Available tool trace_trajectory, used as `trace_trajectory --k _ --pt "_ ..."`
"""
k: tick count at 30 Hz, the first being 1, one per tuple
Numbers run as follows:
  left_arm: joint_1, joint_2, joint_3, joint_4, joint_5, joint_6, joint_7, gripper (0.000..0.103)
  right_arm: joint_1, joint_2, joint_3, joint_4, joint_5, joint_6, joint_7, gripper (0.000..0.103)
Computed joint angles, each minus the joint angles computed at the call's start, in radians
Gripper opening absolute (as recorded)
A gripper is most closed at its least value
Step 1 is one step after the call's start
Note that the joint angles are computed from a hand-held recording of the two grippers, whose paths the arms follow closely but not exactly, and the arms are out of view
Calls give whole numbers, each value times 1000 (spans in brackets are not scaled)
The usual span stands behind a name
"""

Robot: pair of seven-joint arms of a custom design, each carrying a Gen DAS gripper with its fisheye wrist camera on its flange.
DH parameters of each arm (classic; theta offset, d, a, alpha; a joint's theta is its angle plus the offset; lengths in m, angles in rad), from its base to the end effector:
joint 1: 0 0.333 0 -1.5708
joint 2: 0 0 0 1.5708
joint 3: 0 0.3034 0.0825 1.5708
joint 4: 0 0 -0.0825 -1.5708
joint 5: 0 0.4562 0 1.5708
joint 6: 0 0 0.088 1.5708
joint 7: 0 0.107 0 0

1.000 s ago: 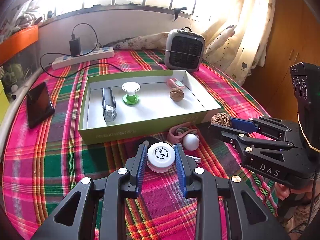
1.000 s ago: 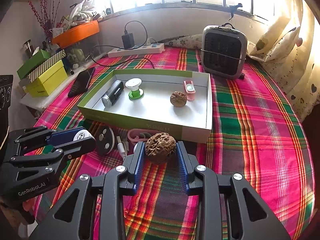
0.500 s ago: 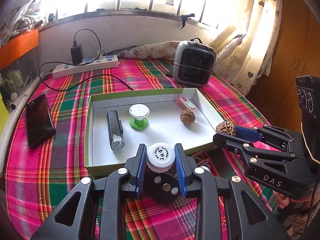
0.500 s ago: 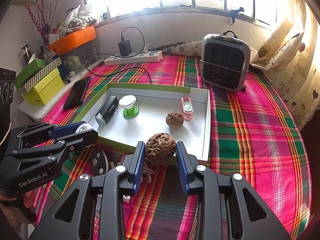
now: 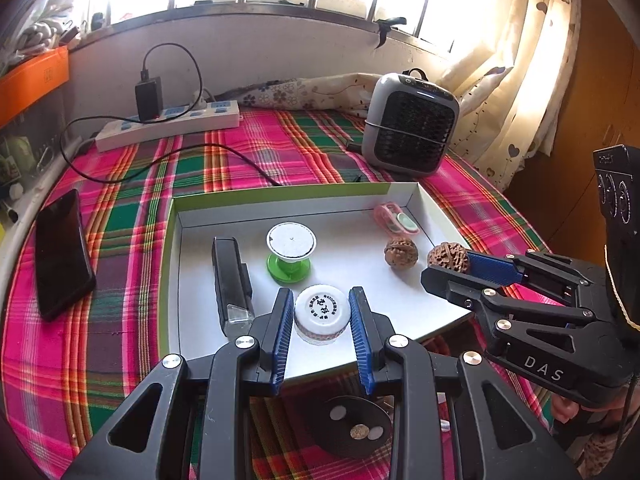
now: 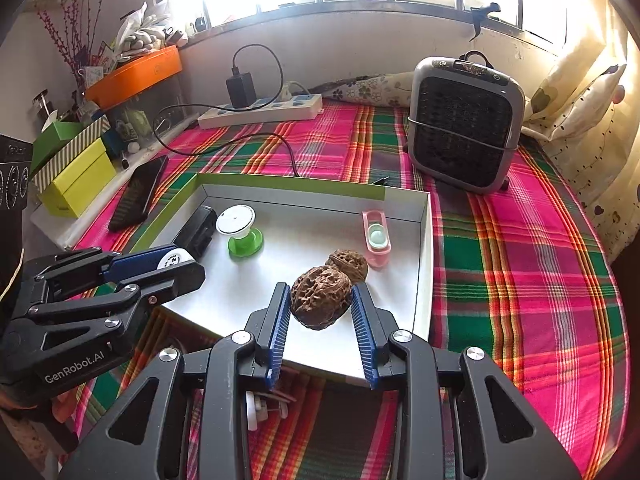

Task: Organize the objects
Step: 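Carry the white container and walnut into the white box with both tools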

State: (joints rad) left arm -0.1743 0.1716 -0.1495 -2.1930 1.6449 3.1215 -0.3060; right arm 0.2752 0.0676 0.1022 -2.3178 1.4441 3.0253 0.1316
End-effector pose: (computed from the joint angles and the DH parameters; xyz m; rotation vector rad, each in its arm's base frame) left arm 0.5261 -0.2672 0.2717 -1.7783 1.9094 -0.9404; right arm 0.5504 0.1384 0.2763 -2.0370 1.3280 -0.4067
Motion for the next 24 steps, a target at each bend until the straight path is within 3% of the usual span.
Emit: trace_trajectory --k 9,24 --pt "-12 54 25 26 -157 5 164 26 -16 67 5 46 -126 -14 108 32" --pt "-63 104 85 49 -308 18 309 26 -52 125 45 79 -239 18 194 32"
